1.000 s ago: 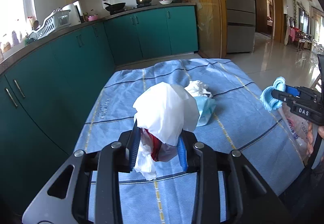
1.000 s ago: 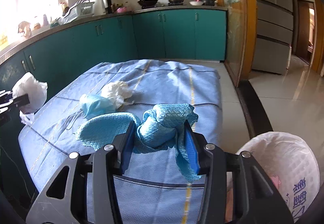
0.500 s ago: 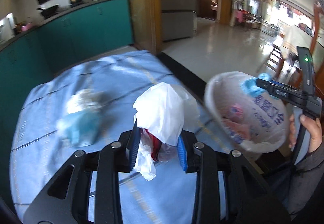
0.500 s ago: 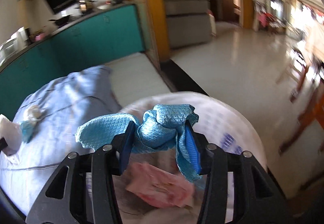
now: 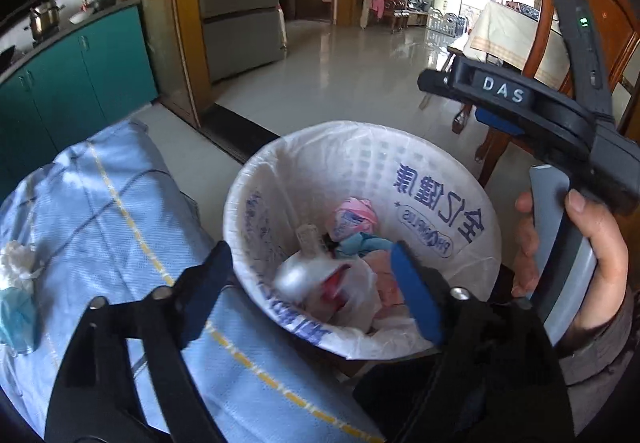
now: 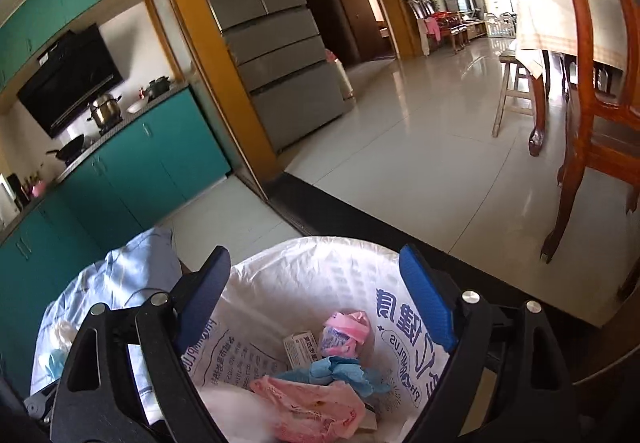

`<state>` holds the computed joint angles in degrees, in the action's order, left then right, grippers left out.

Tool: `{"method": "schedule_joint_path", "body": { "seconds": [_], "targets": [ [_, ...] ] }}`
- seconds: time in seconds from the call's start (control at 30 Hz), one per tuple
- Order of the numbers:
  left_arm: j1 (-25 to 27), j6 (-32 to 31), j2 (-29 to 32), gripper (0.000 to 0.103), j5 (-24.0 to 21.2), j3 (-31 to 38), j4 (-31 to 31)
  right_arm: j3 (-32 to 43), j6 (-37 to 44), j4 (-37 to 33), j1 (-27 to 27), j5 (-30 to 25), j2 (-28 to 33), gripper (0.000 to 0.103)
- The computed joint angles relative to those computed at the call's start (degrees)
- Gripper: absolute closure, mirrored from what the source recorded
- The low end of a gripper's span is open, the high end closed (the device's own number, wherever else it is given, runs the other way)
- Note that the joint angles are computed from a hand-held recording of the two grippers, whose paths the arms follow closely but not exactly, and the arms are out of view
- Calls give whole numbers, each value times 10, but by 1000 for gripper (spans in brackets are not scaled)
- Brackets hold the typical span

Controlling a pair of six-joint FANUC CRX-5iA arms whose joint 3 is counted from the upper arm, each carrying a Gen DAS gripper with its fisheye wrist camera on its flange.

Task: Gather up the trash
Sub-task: 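Grasp the white tissue ball with the right gripper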

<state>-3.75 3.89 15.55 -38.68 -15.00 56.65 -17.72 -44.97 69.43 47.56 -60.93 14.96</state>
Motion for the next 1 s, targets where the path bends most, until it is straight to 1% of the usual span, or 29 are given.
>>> {"method": "schedule_joint_path", "body": {
  "seconds": [0.1,0.17,0.2,0.23,0.3,0.33,0.37,0.4,0.47,0.5,0.53,0.57,0.63,0.7,0.77,0.87,0.93,1.0],
  "targets": [
    [8,-35,-28,12,66,-34,33,10,20,-10,-3,17,7,14],
    [20,-57,-43,9,108,-56,70,22,38,-12,-4,29,15,14],
    [28,-55,-47,8,121,-61,76,29,48,-10,-5,35,21,14],
    [41,-37,-50,8,132,-62,71,32,52,-5,-5,39,23,14],
    [66,9,-47,8,132,-52,41,34,41,34,-6,44,29,14],
    [83,38,-45,8,126,-45,23,31,18,79,-6,39,32,12],
    [94,55,-43,8,121,-40,11,29,2,111,-5,31,35,9],
    [103,71,-39,8,119,-34,-1,32,-10,148,-1,11,42,3],
    [119,89,-35,8,128,-29,-11,44,-9,199,5,-17,60,3],
    [121,95,-36,8,135,-30,-15,56,5,216,7,-24,71,3],
    [125,97,-38,8,151,-33,-15,70,21,216,10,-30,81,3],
    [127,95,-39,8,168,-38,-10,100,64,198,15,-35,100,3],
    [136,101,-40,8,189,-40,-10,128,112,180,16,-19,116,3],
    [146,121,-37,8,192,-35,-20,138,122,184,7,33,120,3],
    [157,139,-33,7,193,-29,-23,145,110,189,-1,66,123,3],
    [168,140,-32,6,208,-32,-6,153,114,189,-4,89,126,3],
    [172,146,-29,5,218,-31,-2,175,158,167,0,96,138,3],
    [183,163,-25,5,219,-26,-12,199,204,138,7,98,150,3]
  ]
}}
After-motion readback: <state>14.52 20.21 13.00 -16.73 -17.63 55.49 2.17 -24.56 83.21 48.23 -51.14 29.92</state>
